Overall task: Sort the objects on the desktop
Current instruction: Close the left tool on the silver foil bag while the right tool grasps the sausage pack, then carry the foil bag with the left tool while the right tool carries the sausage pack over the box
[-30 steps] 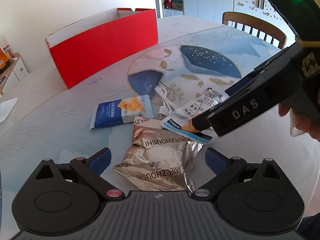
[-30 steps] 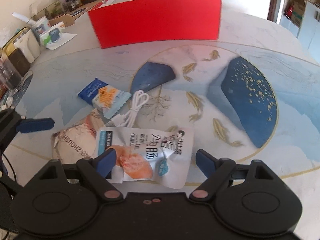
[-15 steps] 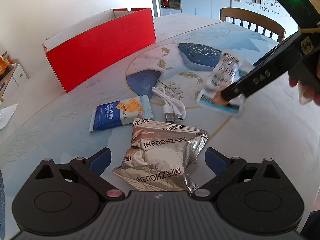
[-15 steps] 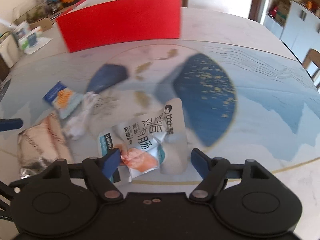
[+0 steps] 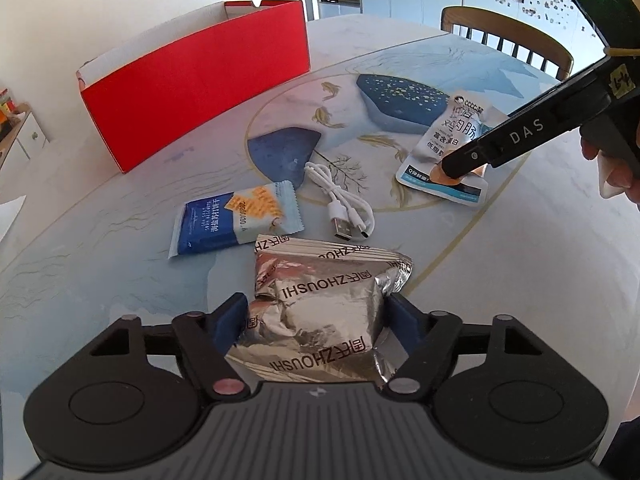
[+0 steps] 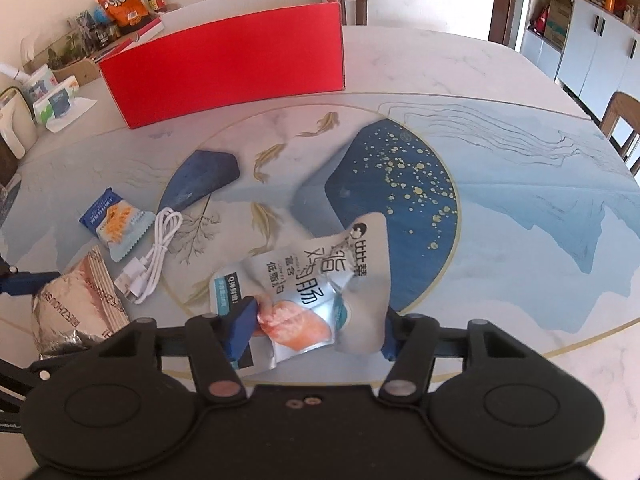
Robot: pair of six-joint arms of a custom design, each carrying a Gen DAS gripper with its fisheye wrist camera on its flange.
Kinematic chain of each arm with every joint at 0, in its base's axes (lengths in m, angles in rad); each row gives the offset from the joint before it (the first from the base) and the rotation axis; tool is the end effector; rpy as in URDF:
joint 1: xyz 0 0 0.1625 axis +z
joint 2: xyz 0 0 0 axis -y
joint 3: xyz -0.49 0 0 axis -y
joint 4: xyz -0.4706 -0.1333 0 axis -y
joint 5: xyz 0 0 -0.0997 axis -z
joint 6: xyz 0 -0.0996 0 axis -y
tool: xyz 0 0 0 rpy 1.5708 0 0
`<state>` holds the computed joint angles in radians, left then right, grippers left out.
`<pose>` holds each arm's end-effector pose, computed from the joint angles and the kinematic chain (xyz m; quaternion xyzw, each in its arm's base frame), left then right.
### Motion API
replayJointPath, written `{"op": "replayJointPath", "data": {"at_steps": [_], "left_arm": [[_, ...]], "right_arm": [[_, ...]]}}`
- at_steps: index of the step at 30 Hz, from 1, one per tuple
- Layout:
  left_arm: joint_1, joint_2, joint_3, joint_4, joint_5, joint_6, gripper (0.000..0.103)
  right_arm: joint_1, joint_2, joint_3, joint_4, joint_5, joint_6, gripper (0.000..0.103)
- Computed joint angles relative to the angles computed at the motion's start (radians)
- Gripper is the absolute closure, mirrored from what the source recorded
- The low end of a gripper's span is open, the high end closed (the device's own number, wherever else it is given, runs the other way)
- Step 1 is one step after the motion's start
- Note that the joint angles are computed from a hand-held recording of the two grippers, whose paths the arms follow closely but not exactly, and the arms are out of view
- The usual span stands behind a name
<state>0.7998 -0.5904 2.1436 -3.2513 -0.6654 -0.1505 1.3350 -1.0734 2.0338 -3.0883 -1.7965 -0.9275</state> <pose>-0.2120 -0.5219 -0.0836 0.2475 0.8631 -0.2453 0.3656 -0.0415 -0.6477 0.1778 0.2947 -0.9093 0.1688 0.2406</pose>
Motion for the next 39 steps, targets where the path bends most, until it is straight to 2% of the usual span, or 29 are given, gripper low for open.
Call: {"op": "replayJointPath", "data": {"at_steps": [6, 7, 9, 10, 22, 31, 39], "left_arm": [[0.007, -0.019, 0.001, 0.008, -0.018, -0.040, 0.040], [0.008, -0.021, 0.001, 0.010, -0.021, -0.045, 0.041], [0.008, -0.026, 0.002, 0.008, -0.026, -0.054, 0.045], [0.007, -0.028, 0.002, 0.008, -0.027, -0.057, 0.045], [-0.011, -0.048, 0.012, -0.056, -0.024, -0.065, 0.046], [-0.010, -0.083, -0.004, -0.029, -0.008, -0.112, 0.046], [-0.007, -0.098, -0.041, -0.086, 0.038, -0.049, 0.046]], "right_arm": [[-0.001, -0.002, -0.014, 0.034, 0.019, 0.043, 0.051], [-0.001, -0.005, -0.014, 0.041, 0.027, 0.048, 0.056], [0.000, -0.011, -0.021, 0.071, 0.038, 0.063, 0.091], [0.003, -0.010, -0.027, 0.082, 0.030, 0.077, 0.095], [0.007, -0.022, -0.041, 0.112, 0.079, 0.094, 0.096], [0.030, -0.048, -0.049, 0.151, 0.125, 0.119, 0.096], [0.070, -0.044, -0.086, 0.189, 0.123, 0.107, 0.096]]}}
